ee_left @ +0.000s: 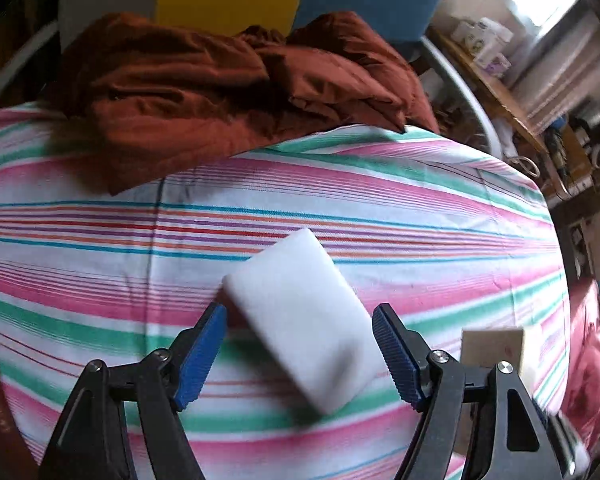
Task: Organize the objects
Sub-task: 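Grasp the white sponge with the left tool while the right tool holds the beige box, then carry the beige box and white sponge over the gold tray with both tools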
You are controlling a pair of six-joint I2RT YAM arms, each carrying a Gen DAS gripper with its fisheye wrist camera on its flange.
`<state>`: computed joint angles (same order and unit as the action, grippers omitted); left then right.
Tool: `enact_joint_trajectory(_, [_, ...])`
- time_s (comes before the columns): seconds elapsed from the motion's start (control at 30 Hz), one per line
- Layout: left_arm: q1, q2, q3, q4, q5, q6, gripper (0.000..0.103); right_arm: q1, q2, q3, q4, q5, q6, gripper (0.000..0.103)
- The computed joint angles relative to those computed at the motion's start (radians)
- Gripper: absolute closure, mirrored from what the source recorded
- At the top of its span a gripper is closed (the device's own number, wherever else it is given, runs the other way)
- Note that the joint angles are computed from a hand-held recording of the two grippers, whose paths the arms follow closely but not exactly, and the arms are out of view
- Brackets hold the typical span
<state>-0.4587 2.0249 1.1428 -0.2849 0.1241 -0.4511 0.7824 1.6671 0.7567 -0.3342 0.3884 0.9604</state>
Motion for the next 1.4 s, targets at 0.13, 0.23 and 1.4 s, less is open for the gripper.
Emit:
enact_joint_trajectory(0.13, [-0.028, 0.04, 0.057, -0.025, -0.031, -0.027, 0.023, -0.004, -0.005, -0.004, 0.005, -0.001, 0.0, 0.052])
enact_joint_trajectory(0.23, [-0.061, 0.086, 0.125, -0.068, -0.083, -0.004, 0.02, -0.008, -0.002, -0.004, 0.006, -0.005, -0.003, 0.052])
enact_joint_trajectory(1.4, [-0.175, -0.601, -0.87, 0.425, -0.211, 0.205, 0.039, 0.081, 0.15, 0.053, 0.142, -0.086, -0.171, 0.053])
